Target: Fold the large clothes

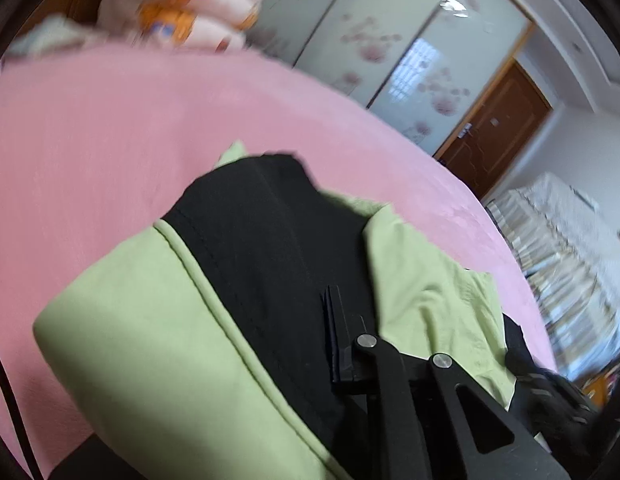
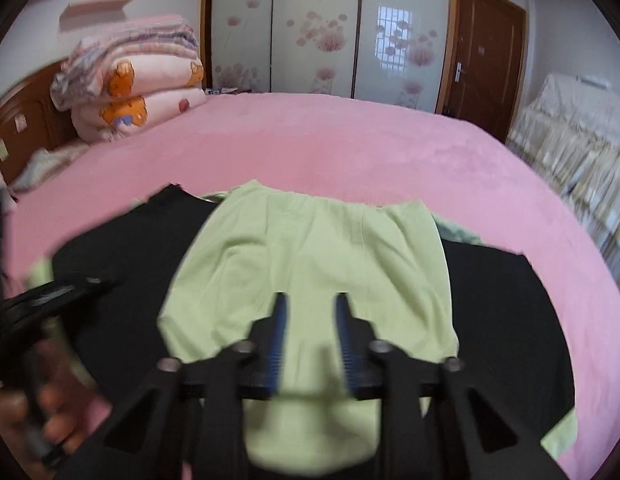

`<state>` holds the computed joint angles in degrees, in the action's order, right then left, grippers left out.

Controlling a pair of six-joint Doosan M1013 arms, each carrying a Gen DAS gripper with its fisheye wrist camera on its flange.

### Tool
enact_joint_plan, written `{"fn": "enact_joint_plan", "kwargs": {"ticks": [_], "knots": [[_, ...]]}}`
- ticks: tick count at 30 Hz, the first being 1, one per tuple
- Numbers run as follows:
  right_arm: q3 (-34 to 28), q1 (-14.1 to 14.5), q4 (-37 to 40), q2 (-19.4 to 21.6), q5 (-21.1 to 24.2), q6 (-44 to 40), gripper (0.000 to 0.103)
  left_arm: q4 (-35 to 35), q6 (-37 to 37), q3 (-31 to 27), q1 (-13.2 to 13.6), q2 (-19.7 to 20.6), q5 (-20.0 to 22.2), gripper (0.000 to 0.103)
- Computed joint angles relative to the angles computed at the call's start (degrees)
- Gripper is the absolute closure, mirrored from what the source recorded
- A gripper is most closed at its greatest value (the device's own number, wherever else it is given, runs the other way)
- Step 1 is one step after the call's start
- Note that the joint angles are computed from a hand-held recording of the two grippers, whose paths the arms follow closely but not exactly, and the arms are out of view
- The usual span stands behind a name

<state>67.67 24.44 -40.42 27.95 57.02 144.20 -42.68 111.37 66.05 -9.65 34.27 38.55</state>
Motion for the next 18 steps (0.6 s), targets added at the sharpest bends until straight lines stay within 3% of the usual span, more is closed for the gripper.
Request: {"fn": "enact_joint_plan", "kwargs": {"ticks": [3,9,13,16,18], "knots": [[-0.5,-1.7,11.1,1.9,1.1,-5.2,0.1,-3.0,5.8,0.7,-0.5,-1.6,-1.5,0.095],[4.5,-2.4,13.5,-0.3,-5.8,0.8,0.1,-6.9,17.4,1.4,-3.6,-3.9,-3.3,0.095],[9.1,-4.8,22.1,-3.2,-14.7,0.6,0.1,-7.9,20.1,0.2,-5.5,-4.4,-2.1,0.095],[13.3,-7.1,33.9,-5.7,-22.0,-4.1,0.1,-6.3,21.4,-1.0,-7.4,-4.4,-0.8,0.095],[16.3,-8.8,45.7,-7.6,-25.5,-11.9,0.1,-5.8,22.7,-1.0,-8.6,-4.8,0.4,0.095]]}}
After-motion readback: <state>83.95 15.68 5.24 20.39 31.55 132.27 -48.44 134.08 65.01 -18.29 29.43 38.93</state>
